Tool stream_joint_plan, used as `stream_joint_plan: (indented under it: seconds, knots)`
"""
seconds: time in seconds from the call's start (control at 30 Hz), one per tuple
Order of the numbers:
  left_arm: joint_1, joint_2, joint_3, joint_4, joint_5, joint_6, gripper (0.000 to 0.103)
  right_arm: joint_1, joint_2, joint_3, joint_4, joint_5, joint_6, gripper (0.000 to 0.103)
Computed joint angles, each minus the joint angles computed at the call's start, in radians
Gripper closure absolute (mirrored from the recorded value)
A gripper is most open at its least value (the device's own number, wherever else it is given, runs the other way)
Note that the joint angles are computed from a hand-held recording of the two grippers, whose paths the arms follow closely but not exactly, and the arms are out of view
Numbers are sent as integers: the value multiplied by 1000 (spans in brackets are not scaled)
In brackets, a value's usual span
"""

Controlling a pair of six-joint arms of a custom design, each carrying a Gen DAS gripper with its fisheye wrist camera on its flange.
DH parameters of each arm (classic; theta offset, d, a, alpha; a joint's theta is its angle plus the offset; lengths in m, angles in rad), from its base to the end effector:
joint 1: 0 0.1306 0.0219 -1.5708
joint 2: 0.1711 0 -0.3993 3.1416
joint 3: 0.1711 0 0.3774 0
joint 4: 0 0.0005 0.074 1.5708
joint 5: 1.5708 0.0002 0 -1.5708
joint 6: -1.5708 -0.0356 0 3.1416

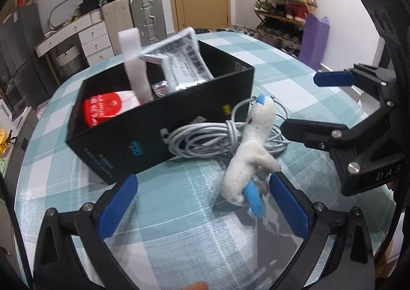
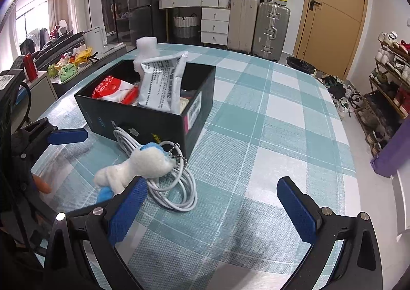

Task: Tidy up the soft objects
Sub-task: 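Move both tools back toward the white plush toy and cable, then grasp the white plush toy with the left tool, then grasp the coiled white cable with the right tool while the left tool holds the toy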

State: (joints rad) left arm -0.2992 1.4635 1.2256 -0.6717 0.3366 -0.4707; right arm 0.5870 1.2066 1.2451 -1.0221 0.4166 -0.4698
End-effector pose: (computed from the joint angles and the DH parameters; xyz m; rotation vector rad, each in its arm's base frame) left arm 0.4551 -0.1532 0.3551 1.0464 2.2044 -0.3408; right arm 0.3257 0.1988 0.4482 0.0127 2.4374 -0.0733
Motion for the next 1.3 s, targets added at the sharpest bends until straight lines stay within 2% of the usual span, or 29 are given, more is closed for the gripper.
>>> stream_joint_plan:
  seconds: [0.1,0.3,0.43,0.5,0.57,0.63,0.73,0.93,1.3]
  knots:
    - [-7,11,14,-22,-1,0,0,-7,-4,-6,2,-4,0,0]
    - [3,15,27,-42,55,-3,2,-16,-8,-13,8,-7,-1,0]
    - [0,29,41,-60,68,-7,21,-13,-7,-14,16,-15,-2,0]
    - [-5,33,47,-64,70,-3,27,-11,-8,-14,18,-14,-2,0]
    - [-4,37,52,-76,84,-7,37,-11,-9,-16,19,-16,-3,0]
    - [0,38,54,-90,108,-17,54,-12,-9,-16,16,-15,-5,0]
    - [0,34,52,-114,130,-58,63,-8,-10,-15,15,-9,-5,0]
    - [5,25,45,-117,144,-63,72,-6,-11,-14,17,-11,-4,0]
    - [51,9,38,-125,176,-73,73,-4,-13,-15,21,-16,-4,0]
